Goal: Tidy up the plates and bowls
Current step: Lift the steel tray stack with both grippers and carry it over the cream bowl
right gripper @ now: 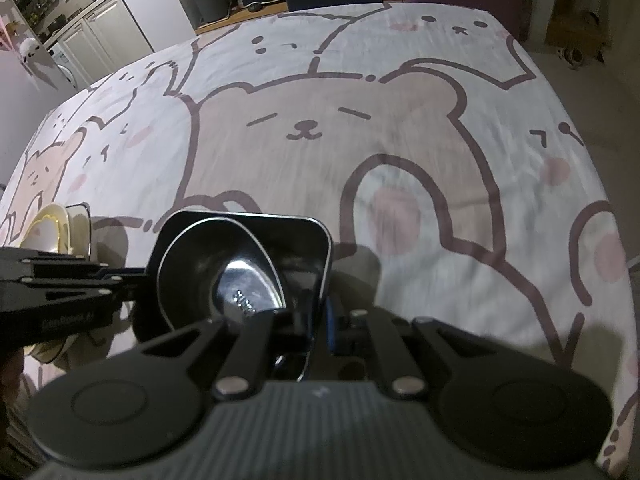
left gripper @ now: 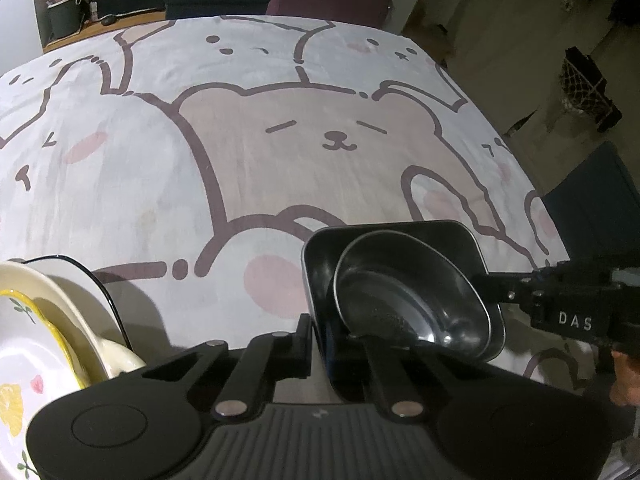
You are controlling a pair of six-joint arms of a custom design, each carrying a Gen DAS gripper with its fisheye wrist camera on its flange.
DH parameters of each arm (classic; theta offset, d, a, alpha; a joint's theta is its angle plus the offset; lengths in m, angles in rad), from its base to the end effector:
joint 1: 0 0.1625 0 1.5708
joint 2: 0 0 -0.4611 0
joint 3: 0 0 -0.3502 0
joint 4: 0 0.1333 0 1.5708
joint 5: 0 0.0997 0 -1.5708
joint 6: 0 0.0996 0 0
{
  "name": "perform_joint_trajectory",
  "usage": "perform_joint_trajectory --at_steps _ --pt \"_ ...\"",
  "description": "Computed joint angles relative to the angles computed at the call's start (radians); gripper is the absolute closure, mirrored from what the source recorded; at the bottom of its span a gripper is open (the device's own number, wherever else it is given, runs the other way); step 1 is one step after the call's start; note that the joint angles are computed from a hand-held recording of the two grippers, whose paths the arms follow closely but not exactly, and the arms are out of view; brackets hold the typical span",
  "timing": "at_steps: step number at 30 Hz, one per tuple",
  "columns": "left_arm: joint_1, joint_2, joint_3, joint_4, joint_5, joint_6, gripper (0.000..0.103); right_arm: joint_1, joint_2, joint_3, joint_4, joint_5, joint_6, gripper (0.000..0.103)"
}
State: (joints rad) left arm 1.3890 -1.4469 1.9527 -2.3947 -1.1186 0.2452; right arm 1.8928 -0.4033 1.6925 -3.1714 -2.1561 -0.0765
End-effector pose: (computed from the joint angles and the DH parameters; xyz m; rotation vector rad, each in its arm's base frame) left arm 0.0860 -0.5100 0.3965 0.4664 2.6132 -0.4060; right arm 0.2773 -0.5840 -0.0414 0.3874 -2.5294 0.4925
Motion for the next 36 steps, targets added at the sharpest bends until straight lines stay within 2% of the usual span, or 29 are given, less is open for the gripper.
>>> perform_joint_trajectory --at_steps 8,19,36 --pt "-0.004 -0.002 0.004 0.001 0.007 -0.013 0.097 0.007 0.012 -0.013 0.008 -0.027 -0.018 0.095" --pt "-0.007 -0.006 0.012 -0.011 0.009 -0.023 0.098 0.007 0.010 -0.009 0.008 -0.028 -0.038 0.095" --pt "-0.035 -0.066 0.021 -0.019 -0.033 -0.032 0.099 0.040 -0.033 0.056 -0.082 -0.036 -0.029 0.095"
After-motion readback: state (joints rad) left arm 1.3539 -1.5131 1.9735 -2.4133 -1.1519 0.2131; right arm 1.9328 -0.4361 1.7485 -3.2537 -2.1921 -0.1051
